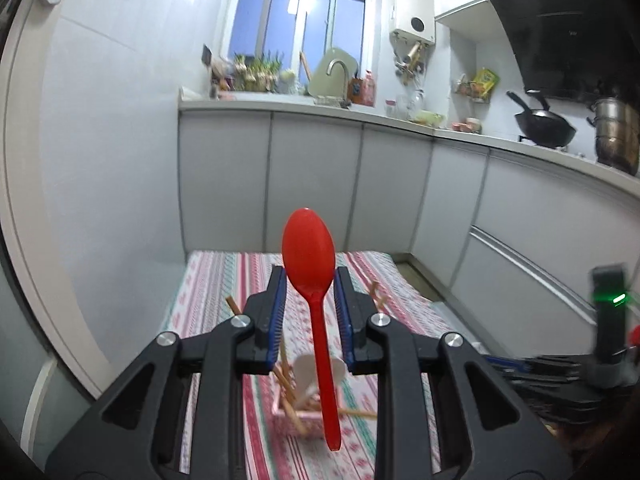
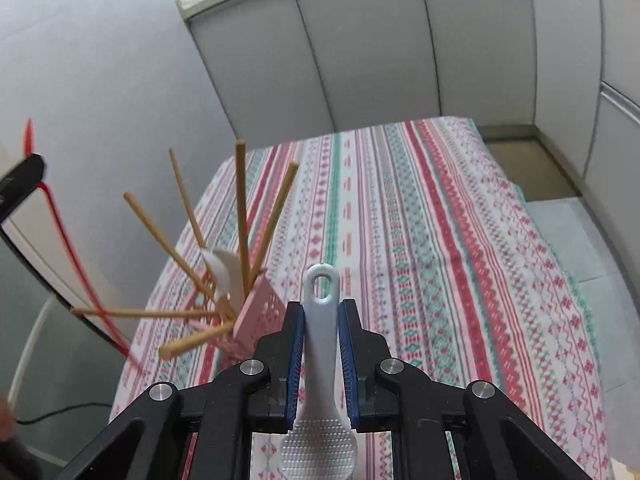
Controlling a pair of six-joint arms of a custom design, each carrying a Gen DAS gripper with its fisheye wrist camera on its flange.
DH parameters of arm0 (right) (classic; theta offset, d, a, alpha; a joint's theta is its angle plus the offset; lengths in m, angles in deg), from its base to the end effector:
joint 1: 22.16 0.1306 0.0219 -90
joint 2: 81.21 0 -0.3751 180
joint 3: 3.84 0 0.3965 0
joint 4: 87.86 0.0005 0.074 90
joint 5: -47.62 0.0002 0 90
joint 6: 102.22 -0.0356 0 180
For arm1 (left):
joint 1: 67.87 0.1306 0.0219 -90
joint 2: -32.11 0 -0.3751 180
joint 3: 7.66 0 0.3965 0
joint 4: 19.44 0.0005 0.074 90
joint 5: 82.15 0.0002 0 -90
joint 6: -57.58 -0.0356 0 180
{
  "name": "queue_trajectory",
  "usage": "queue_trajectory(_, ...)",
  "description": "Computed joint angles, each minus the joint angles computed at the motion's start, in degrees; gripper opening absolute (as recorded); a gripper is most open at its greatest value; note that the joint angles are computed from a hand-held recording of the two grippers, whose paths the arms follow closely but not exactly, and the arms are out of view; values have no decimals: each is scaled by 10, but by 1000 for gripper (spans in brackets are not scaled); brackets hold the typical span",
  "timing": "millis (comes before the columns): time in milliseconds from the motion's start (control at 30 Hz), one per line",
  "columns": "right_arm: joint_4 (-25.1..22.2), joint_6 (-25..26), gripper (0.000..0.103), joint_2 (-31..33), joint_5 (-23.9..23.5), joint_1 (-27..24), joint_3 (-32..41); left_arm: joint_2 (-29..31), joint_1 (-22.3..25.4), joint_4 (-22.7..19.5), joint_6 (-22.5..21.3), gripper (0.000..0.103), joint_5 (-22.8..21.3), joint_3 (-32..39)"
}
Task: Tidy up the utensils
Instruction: 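Carry the red spoon and white paddle above the pink holder with both tools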
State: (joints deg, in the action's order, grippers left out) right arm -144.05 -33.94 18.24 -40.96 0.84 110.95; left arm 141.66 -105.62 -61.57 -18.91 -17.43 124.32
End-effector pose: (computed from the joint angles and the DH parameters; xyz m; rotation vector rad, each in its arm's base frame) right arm 0.5056 0.2131 0.5337 -0.0127 2.3124 0.3758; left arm 0.4944 -0.3642 0.5994 0.1035 1.8821 -0.1906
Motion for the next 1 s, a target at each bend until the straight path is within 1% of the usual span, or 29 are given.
queue_trajectory(100, 3, -5, 15, 4, -12, -10, 3, 9, -3, 34, -13, 26, -20, -7)
queue_trajectory(133, 4, -6, 15, 4, -15, -13, 2, 15, -4, 56, -28, 26, -33, -12)
queue_trajectory(167, 4, -5, 15, 6, -19, -16, 4, 19, -5, 66, -36, 26, -45, -12)
queue_trajectory(333, 8, -6, 15, 8, -31, -29, 6, 38, -1, 81, -36, 26, -56, -1)
queue_trajectory(367, 8, -6, 16, 9, -33, -31, 8, 42, -1, 77, -37, 26, -59, 5)
queue_trajectory(467, 9, -4, 16, 11, -37, -37, 11, 48, -4, 81, -47, 26, -68, 6)
queue_trajectory(500, 9, -3, 16, 11, -39, -39, 11, 44, -7, 89, -54, 26, -71, 0)
queue_trajectory(567, 10, -3, 15, 10, -42, -42, 10, 34, -14, 119, -71, 26, -91, -20)
queue_trajectory(600, 11, -2, 16, 10, -44, -44, 10, 30, -14, 124, -74, 26, -90, -26)
queue_trajectory(733, 11, -1, 16, 9, -50, -49, 10, 37, -16, 107, -91, 26, -92, -20)
queue_trajectory(800, 11, -2, 16, 7, -52, -50, 9, 44, -15, 93, -89, 26, -93, -10)
queue_trajectory(967, 13, -2, 16, 2, -54, -49, 5, 52, -14, 75, -81, 26, -92, 0)
queue_trajectory(1000, 13, -2, 16, 2, -55, -49, 5, 53, -13, 65, -76, 26, -88, 4)
